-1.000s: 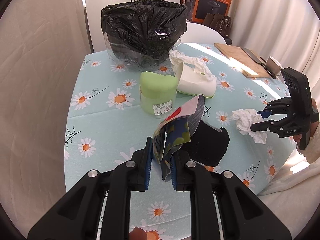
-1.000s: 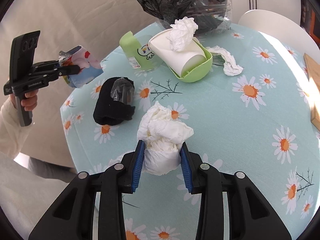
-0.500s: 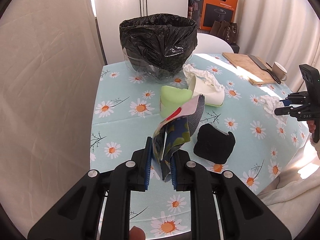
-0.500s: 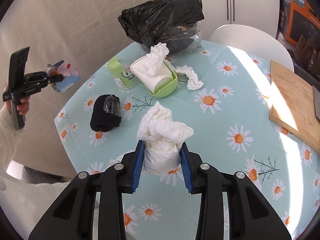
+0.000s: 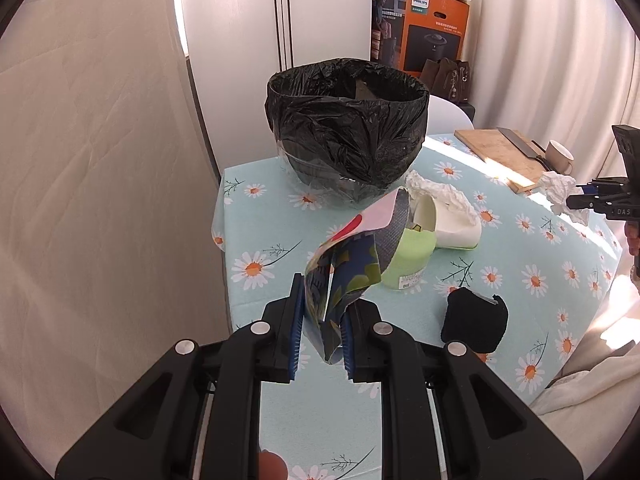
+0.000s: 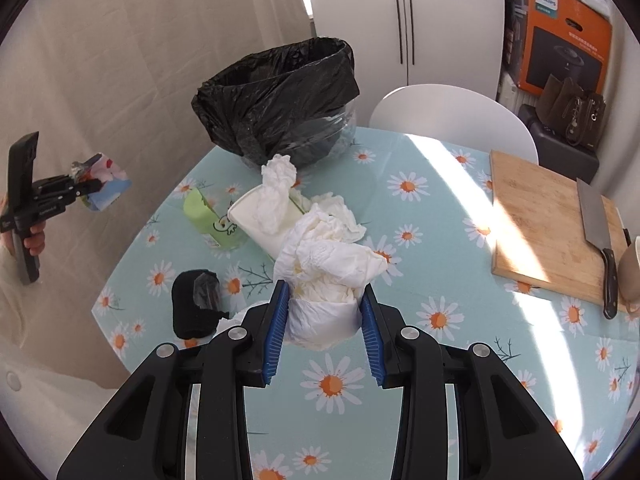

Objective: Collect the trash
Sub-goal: 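Carry the tissue and printed wrapper with both tools over the trash bin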

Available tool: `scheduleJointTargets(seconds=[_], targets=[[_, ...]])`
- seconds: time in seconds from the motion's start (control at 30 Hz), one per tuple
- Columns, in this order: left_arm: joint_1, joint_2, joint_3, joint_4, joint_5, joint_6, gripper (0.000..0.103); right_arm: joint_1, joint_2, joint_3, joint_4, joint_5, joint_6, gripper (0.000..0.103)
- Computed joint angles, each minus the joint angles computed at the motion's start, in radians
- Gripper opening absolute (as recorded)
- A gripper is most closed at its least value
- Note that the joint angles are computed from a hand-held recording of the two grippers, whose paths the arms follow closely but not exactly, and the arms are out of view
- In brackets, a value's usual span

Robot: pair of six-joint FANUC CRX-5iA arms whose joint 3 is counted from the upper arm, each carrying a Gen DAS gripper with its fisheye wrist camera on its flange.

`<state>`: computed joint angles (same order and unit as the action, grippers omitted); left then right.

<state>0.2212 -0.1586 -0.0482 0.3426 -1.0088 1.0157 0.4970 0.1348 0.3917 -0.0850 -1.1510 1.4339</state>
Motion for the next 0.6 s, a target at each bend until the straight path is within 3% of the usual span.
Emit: scheduleJointTargets(seconds=[0.23,0.4,0.6], targets=[[0.055,0.072,0.028,0.114,0.020,-0.147,0.017,0.078,0.034,0.030,0.155,0.058,-0.156,0.033],[0.052,0.126,0.099,0.105,0.014,-0.146,0.017,0.103,0.073,0.079,0.208,0.099,-0.220,0.033],[0.048,0.179,0.175,0.122,0.021,-0.127,0.017,0.099,0.165,0.220,0.213,0.072,-0.201,0.033]])
